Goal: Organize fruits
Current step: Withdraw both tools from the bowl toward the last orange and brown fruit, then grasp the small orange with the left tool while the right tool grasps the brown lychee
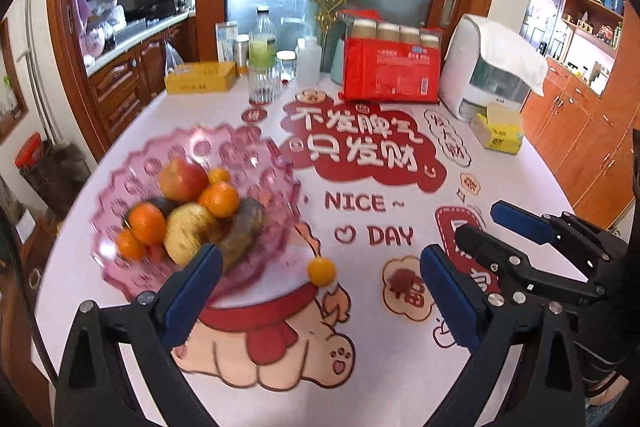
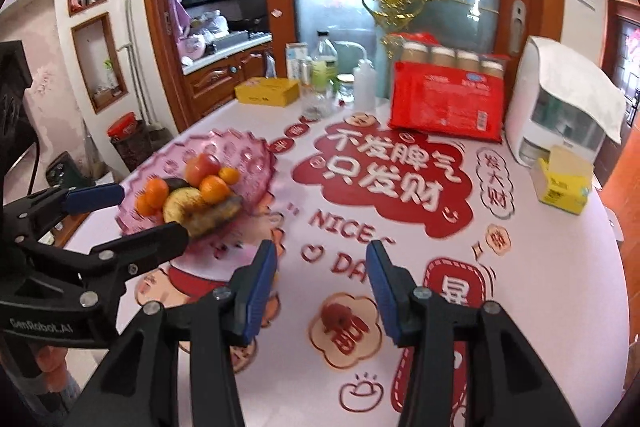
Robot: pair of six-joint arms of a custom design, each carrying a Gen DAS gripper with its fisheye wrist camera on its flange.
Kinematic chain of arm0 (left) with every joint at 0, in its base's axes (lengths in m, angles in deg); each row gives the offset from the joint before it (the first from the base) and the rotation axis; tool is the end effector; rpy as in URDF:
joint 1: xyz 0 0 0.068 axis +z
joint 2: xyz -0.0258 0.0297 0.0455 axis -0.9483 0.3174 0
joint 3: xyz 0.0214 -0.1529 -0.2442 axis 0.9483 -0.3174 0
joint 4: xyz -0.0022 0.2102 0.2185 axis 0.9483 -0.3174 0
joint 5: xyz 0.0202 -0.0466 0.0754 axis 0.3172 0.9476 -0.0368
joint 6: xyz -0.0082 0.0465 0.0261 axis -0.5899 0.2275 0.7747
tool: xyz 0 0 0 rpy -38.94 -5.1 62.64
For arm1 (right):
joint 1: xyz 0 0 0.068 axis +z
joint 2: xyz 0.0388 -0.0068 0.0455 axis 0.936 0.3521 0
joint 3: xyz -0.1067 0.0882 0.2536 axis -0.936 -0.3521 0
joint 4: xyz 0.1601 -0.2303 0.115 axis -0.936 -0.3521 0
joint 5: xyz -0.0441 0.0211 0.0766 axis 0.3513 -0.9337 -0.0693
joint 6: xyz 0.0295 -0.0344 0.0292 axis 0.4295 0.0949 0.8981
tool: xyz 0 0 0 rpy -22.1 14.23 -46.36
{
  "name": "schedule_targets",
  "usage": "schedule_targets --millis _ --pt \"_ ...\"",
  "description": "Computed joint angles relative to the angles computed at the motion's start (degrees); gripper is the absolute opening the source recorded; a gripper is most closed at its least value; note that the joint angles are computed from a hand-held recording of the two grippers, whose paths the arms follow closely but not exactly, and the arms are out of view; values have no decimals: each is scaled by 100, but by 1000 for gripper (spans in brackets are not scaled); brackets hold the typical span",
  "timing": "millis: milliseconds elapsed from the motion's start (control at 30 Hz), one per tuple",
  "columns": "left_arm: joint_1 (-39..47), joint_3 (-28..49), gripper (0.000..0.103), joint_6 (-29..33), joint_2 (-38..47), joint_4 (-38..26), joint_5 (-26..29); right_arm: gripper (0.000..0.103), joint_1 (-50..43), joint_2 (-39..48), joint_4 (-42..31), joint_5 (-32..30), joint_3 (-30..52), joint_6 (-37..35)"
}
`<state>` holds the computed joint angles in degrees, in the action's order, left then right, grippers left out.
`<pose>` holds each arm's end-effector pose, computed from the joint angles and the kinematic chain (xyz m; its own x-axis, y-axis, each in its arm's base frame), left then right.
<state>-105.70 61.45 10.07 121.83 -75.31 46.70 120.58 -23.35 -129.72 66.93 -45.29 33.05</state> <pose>0.2016 -0.1427 0.2141 -0.6272 0.3982 -0.6694 0.6156 0.7800 -0.1128 0.1098 0.0991 0.2120 -0.6564 0.2028 -0.7266 0.2627 0.9643 0.0318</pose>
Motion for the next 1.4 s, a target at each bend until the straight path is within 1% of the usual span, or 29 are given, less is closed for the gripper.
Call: schedule_targets --millis 167,267,400,500,567,667,700,833,933,1100,1133,1167,1200,1233,1333,1400 --pt "-234 -603 98 -336 83 577 -263 47 8 -319 34 31 -576 471" --pt "-300 -874 98 -463 241 1012 -377 47 -367 -541 388 -226 -998 369" --pt "-371 -955 98 -528 858 1422 -313 47 -832 -726 892 -622 -1420 59" --pt "-480 -957 98 -565 1400 1789 -311 47 -1100 -513 1362 -847 -1637 -214" --pt "-526 -917 98 -594 1784 2051 -332 47 -1326 -329 1830 -1119 -1805 -479" --pt "-517 -840 93 -626 2199 2287 -267 47 -1571 9 2367 -1376 -1931 -734" --pt "-507 -817 93 -626 2314 2341 -243 47 -1679 188 2622 -1480 -1990 -839" --pt "-460 -804 93 -570 2483 2460 -194 47 -2062 480 3224 -1907 -2153 -1186" --pt "-405 -802 93 -574 2541 2511 -202 47 -2289 466 3618 -2245 -2295 -1429" --pt "-218 -768 92 -628 2683 2605 -123 46 -2479 921 4258 -2719 -2340 -1693" --pt "-188 -760 92 -637 2700 2613 -95 41 -2504 1017 4404 -2811 -2366 -1716" --pt "-158 -742 92 -665 2741 2635 -70 32 -2525 1082 4509 -2867 -2393 -1720" --pt "-142 -727 92 -692 2774 2651 -56 30 -2523 1095 4546 -2889 -2417 -1691" --pt "-130 -701 92 -723 2818 2673 -28 30 -2456 997 4456 -2782 -2428 -1604" --pt "-170 -606 89 -826 2962 2767 -24 30 -2274 435 3996 -2357 -2507 -1356" --pt "-241 -487 82 -918 3126 2838 -50 30 -2253 119 3736 -2193 -2555 -1262"
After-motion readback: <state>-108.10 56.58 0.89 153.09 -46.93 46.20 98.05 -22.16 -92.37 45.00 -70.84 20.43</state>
